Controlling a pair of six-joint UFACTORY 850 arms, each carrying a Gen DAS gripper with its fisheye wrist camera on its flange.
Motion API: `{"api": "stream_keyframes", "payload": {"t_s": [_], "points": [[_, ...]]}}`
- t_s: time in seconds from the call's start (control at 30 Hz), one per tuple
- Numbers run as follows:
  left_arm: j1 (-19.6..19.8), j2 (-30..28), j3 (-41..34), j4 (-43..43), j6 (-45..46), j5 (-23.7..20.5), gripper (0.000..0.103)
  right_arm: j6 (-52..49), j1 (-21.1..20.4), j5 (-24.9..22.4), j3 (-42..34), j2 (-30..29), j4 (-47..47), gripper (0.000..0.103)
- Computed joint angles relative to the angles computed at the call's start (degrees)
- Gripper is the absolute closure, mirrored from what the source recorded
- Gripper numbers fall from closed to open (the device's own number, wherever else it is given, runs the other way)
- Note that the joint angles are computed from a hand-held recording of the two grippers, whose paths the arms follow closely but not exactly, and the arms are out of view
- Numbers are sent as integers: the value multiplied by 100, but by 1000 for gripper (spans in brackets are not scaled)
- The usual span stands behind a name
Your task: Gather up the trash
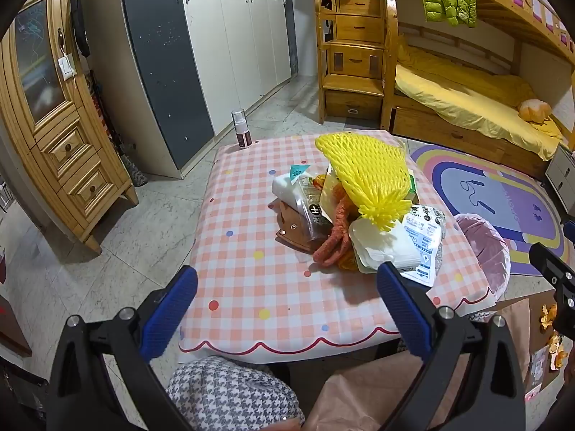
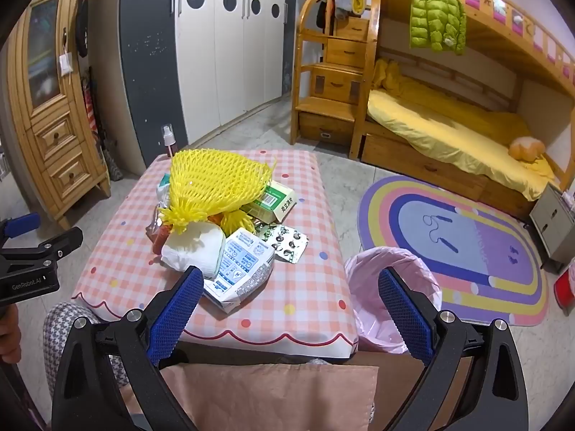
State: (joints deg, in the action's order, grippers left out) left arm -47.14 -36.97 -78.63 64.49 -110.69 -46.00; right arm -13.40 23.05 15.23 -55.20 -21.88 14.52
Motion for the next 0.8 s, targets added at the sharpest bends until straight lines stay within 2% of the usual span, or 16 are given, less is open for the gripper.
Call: {"api": "stream_keyframes", "payload": {"t_s": [0.8], "points": [[-22, 14, 50, -13, -48, 19, 7, -24, 18, 4, 27, -5, 39, 6]]}}
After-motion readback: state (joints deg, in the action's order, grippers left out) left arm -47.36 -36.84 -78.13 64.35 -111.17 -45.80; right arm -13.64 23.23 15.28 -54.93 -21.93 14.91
